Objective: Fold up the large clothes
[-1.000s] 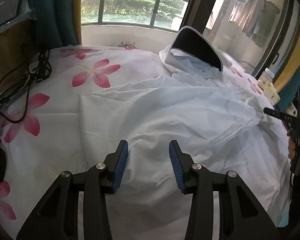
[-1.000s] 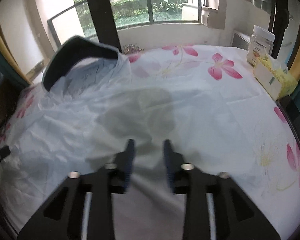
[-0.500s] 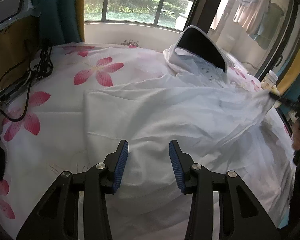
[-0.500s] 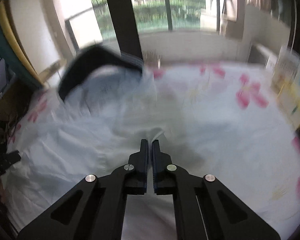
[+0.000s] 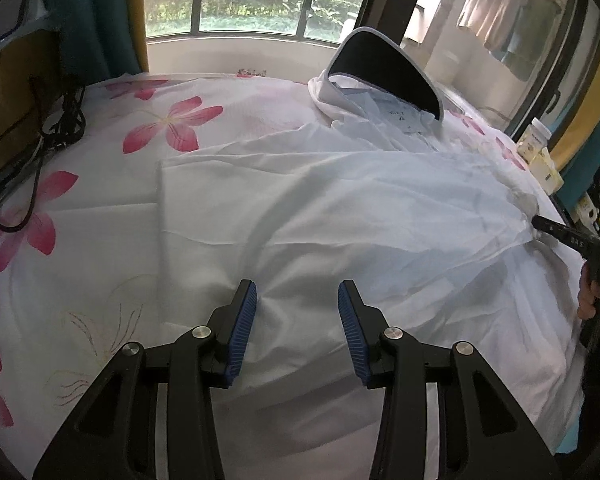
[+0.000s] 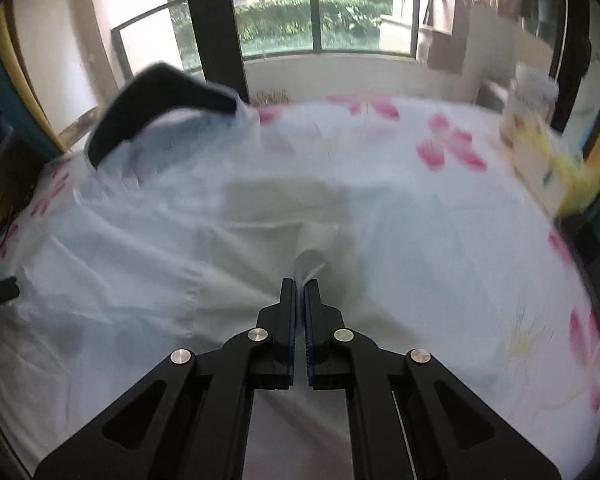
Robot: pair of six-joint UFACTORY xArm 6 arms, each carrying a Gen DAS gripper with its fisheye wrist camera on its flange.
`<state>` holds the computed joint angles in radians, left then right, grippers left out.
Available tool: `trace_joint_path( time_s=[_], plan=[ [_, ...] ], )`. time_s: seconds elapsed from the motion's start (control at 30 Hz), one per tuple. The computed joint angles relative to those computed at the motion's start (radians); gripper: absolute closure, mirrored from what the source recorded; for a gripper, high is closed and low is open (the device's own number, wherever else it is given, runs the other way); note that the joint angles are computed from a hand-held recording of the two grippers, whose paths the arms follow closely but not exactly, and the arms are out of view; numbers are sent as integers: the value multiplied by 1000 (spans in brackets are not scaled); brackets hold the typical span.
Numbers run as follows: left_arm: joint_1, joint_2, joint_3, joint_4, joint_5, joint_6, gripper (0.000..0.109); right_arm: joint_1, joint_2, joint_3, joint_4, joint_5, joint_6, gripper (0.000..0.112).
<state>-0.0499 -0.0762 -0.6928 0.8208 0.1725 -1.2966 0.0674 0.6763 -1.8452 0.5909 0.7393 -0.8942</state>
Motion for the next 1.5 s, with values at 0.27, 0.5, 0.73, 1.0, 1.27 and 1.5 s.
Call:
trace_joint_path(
  time_s=[0.27,0.5,0.73,1.0,1.27,1.5],
  plan=[
    [-9,-5,-2,-36,30,43,64,-10,-23,47,-20,-29,-2,97],
    [-11,-6,-39,8,20,30,64,1,-49,71,-44,-81,-20,91],
    [-15,76,-108,-44,-1,83,64,21,-33,38,-78,-93,-9,91],
    [-20,144,-151,-90,9,126,64,33,21,-5,-173,-93,41,88],
    [-15,164,-202,-192,22,248,64,38,47,-47,-208,-117,64,68],
    [-7,242,-327,-232,22,334,64,50,104,-153,-224,-85,75,68]
  ],
)
